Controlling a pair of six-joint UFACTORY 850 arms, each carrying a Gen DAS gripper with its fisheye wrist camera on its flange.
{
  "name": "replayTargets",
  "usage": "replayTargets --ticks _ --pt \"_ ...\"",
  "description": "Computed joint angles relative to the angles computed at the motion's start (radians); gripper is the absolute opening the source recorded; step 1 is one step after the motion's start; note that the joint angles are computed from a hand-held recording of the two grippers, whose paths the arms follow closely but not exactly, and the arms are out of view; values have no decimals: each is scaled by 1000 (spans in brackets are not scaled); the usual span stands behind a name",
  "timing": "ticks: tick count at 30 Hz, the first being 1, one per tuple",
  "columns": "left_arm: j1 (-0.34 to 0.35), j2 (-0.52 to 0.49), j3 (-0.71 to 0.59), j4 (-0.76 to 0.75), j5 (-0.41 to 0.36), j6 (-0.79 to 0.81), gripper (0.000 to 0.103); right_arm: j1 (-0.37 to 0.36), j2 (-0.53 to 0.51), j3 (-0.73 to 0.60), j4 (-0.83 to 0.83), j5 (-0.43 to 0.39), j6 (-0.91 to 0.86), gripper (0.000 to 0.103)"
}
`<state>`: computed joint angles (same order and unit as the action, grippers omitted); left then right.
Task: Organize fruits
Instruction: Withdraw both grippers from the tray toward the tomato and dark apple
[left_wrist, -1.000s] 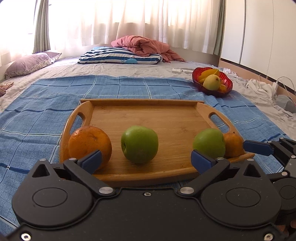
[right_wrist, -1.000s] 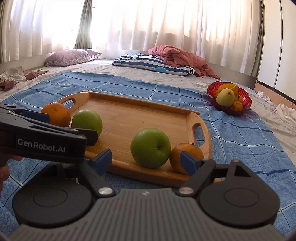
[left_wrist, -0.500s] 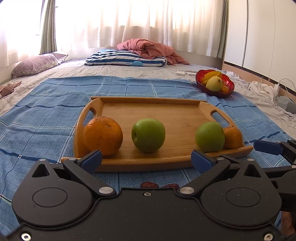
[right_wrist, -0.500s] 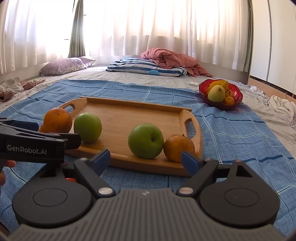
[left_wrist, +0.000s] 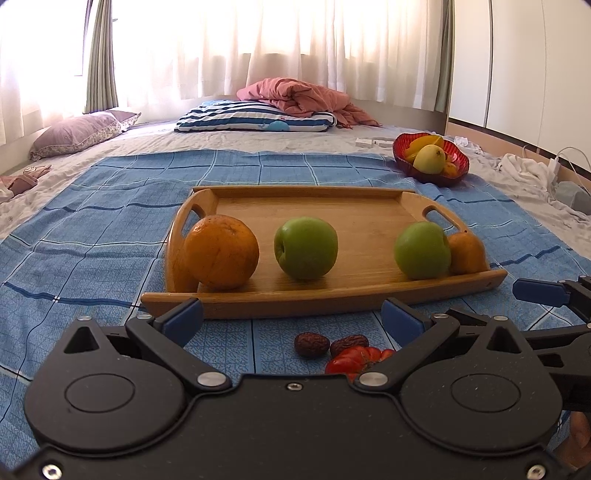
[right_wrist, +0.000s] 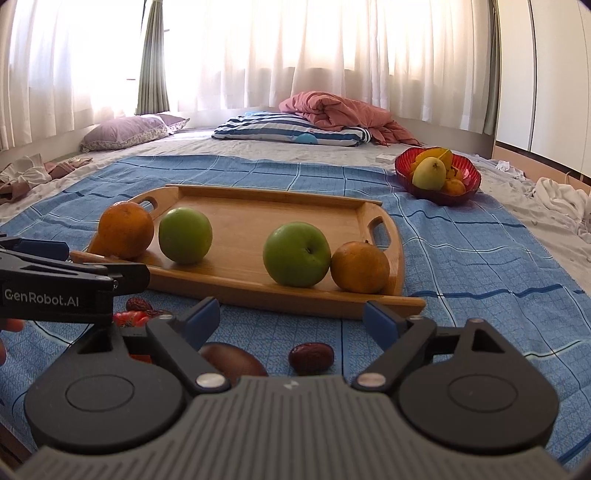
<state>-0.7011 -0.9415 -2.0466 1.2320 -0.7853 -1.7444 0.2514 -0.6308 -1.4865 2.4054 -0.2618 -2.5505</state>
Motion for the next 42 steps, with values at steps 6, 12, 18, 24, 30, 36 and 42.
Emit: replayTargets --ticks 6,12,18,24,30,36,42 --pt "0 22 49 6 20 -57 103 -1 8 23 15 -11 -18 93" --pt "-1 42 86 8 24 -92 103 1 25 54 99 -32 -112 93" --pt "-8 61 118 13 19 -106 103 -7 49 90 67 -64 -88 93" --pt "-16 74 144 7 31 -112 103 -15 71 126 35 -89 -71 93" --pt "-20 82 163 18 36 -140 103 -18 88 158 52 -111 -98 93" --pt "-25 108 201 27 55 -170 103 -22 97 176 16 -128 -75 93" --pt "-26 137 246 51 131 -182 99 -26 106 198 -43 -144 -55 94"
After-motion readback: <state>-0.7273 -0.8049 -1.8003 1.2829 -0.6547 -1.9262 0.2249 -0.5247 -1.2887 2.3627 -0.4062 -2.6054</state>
